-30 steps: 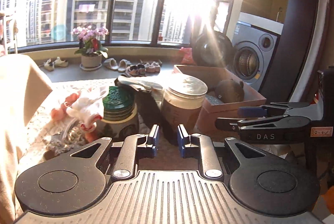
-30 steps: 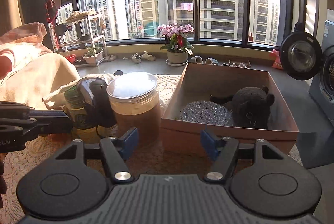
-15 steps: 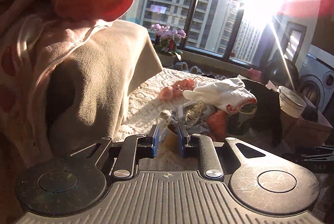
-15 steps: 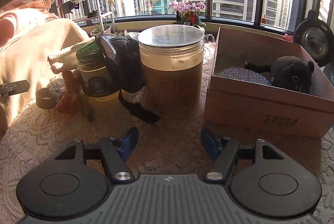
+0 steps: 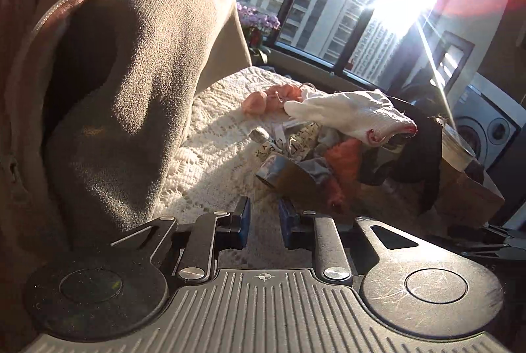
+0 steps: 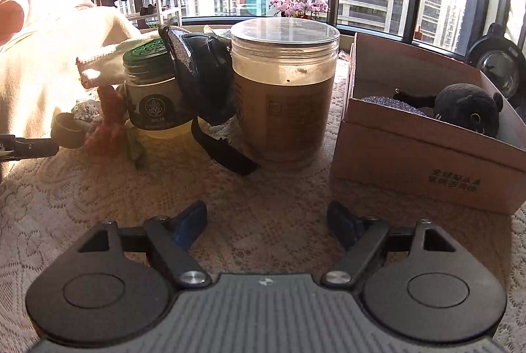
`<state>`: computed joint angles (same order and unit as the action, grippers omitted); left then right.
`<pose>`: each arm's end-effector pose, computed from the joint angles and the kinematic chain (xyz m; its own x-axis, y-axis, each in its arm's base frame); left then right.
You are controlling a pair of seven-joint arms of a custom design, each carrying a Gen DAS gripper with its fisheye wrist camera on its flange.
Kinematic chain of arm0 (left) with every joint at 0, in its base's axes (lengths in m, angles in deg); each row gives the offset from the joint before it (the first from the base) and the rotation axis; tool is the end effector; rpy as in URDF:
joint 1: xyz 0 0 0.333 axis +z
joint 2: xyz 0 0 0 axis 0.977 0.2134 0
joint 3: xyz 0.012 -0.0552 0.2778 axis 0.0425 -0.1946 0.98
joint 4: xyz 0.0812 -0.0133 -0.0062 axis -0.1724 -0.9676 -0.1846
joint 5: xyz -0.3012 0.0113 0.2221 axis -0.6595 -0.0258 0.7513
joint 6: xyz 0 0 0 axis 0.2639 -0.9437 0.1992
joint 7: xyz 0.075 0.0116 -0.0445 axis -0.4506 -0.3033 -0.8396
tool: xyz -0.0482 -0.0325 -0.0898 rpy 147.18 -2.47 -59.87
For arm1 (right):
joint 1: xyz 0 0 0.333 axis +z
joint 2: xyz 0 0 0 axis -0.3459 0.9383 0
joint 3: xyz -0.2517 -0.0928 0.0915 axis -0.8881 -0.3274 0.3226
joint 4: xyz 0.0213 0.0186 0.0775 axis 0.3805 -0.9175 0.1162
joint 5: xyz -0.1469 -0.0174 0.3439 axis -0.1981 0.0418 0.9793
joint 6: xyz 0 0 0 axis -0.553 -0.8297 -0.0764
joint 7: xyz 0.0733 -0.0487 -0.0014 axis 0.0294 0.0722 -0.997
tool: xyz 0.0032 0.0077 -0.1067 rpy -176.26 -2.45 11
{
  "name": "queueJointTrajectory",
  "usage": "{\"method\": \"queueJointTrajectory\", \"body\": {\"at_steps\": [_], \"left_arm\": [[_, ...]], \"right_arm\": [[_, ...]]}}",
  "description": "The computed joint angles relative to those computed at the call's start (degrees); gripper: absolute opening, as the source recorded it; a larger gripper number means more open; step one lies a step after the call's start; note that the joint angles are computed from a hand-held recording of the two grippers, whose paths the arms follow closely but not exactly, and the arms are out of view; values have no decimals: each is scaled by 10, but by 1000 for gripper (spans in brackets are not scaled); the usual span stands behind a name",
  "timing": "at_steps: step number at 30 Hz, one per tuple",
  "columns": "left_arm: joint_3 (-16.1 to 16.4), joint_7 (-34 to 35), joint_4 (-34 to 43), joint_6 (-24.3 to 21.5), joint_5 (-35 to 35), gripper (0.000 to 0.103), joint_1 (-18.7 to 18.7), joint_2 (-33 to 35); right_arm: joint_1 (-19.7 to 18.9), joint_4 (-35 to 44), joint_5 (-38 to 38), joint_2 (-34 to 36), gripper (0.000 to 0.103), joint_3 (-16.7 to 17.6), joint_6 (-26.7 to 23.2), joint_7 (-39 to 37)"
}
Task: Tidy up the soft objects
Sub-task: 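Move both open tools back over the remaining items on the table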
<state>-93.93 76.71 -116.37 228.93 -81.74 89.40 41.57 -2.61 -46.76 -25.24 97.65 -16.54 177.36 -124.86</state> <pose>0.7492 -0.0493 0.2742 -0.4287 -0.8295 0.3579 -0.6660 0.0224 -0.7456 0.5968 0.1499 0.2684 -0.2367 -0.9714 0.0205 -0.6650 0.1466 -0.7323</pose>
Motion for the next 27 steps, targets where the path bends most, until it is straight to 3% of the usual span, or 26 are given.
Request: {"method": "queueJointTrajectory", "body": {"at_steps": [3, 6, 10, 15, 17, 20, 23, 26, 27], "left_arm": [[-6, 4, -6, -16, -7, 21, 10, -5], [9, -22, 11, -10, 3, 21, -11, 2], [-3, -14, -3, -27, -3, 21, 1, -15], [-53, 74, -27, 22, -88, 21, 30, -34], [-23, 52, 9, 31, -66, 21, -5, -20], [87, -81, 89, 22, 58, 21, -99, 19], [155, -163, 124, 6, 148, 22, -147, 43], [154, -190, 127, -22, 180, 22, -141, 51], [129, -167, 113, -5, 173, 22, -126, 48]], "right_arm": [[-2, 0, 8, 0, 84, 1, 1, -4], [-5, 2, 26, 3, 90, 2, 1, -20], [-6, 5, 60, 8, 98, -1, 6, -50], [5, 7, 73, 12, 101, -12, 12, -61], [9, 7, 73, 13, 102, -16, 13, -61], [12, 7, 73, 13, 102, -19, 15, -59], [16, 6, 67, 12, 102, -22, 16, -53], [16, 6, 65, 12, 102, -22, 15, -49], [15, 6, 68, 12, 103, -21, 15, -52]]}}
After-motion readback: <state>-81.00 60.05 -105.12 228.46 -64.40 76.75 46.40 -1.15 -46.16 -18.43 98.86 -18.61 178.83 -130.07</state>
